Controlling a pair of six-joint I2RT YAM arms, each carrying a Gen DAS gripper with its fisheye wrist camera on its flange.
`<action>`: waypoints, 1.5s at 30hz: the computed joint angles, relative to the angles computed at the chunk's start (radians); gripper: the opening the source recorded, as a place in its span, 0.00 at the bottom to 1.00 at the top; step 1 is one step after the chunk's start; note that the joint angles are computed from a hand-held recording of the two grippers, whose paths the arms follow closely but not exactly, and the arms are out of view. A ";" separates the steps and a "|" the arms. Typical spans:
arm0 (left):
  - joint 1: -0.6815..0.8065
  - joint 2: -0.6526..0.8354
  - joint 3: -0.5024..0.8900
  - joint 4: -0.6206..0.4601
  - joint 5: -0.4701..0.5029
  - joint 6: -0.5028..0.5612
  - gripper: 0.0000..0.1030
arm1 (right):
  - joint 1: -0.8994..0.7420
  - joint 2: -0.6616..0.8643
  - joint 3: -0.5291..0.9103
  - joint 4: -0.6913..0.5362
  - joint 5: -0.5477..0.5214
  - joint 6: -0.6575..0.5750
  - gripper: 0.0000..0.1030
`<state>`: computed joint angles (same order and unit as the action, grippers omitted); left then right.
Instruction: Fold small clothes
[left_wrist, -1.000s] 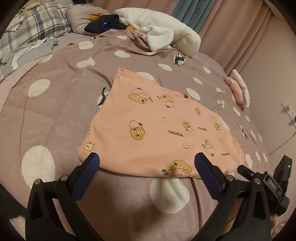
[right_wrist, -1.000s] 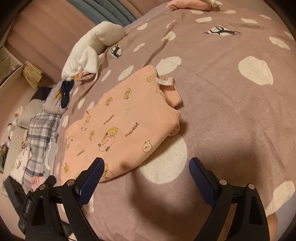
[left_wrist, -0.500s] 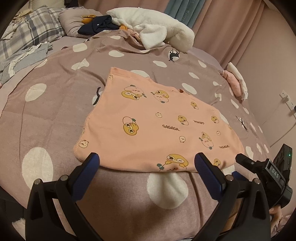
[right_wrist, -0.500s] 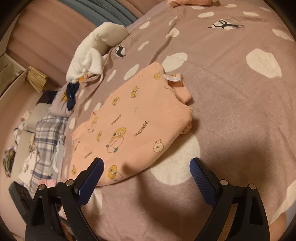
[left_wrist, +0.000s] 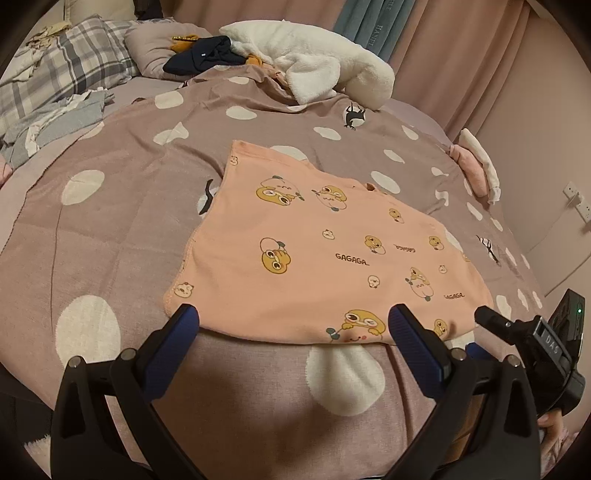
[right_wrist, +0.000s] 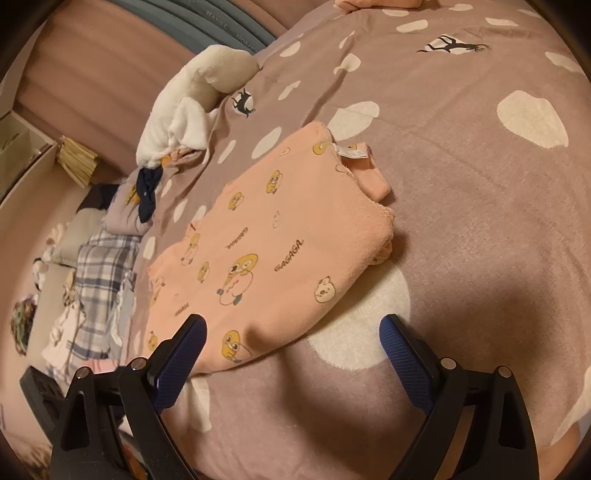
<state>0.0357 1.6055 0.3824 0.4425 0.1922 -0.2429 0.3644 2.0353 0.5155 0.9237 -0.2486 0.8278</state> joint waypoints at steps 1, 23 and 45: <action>0.001 0.000 -0.001 0.002 0.003 0.001 1.00 | -0.004 0.011 0.002 0.023 -0.019 0.008 0.92; 0.214 -0.029 -0.018 0.012 0.130 -0.020 1.00 | 0.112 -0.049 0.265 -0.276 0.237 -0.120 0.15; 0.521 0.011 0.041 -0.066 0.267 0.010 1.00 | 0.420 0.158 0.789 -0.692 0.090 -0.575 0.45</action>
